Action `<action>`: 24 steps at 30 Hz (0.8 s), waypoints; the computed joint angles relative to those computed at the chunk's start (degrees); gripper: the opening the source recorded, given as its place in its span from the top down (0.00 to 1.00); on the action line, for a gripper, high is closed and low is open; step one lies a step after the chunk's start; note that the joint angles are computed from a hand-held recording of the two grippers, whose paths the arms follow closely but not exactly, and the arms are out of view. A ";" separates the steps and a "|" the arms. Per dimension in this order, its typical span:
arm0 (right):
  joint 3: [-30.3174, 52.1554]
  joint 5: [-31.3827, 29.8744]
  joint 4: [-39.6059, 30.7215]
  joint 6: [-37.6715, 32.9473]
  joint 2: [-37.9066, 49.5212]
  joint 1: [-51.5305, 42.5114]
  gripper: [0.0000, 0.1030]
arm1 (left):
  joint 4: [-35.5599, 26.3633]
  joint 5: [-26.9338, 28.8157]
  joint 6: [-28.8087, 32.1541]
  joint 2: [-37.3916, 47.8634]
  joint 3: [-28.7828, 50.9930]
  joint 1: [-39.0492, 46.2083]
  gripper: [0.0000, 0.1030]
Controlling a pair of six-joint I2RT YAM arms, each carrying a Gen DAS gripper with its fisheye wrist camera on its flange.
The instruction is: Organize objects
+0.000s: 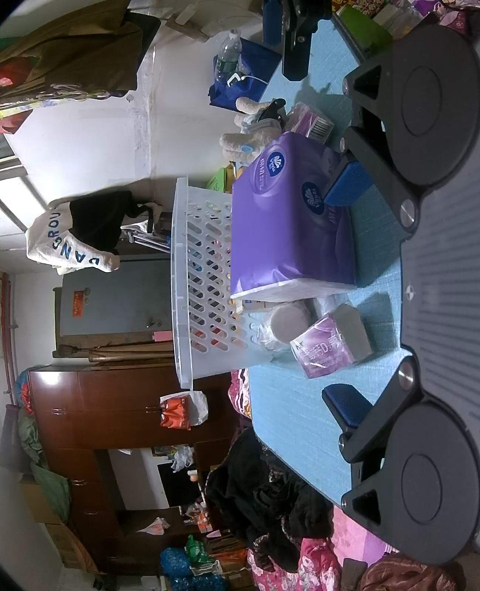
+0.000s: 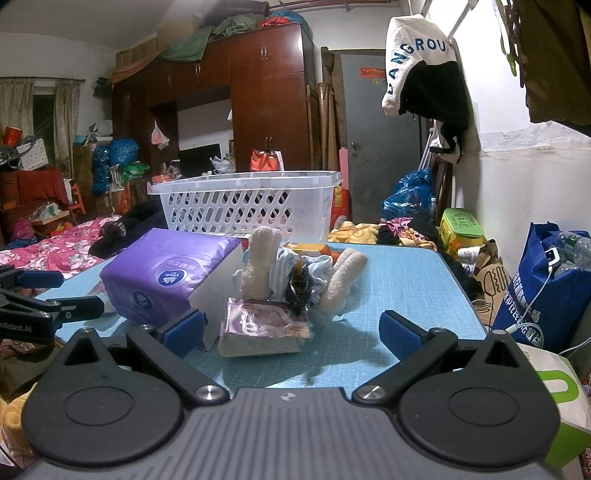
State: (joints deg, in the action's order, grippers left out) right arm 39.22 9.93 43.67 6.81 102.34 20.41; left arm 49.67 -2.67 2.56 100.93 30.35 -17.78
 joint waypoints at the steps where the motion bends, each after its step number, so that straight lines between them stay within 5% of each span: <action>1: -0.04 0.02 0.11 -0.01 0.03 0.00 0.00 | 0.07 -0.02 0.00 0.04 -0.01 0.00 0.00; 24: -0.04 -0.06 0.12 0.04 0.05 0.01 0.00 | 0.20 0.04 -0.07 0.59 0.12 -0.18 0.00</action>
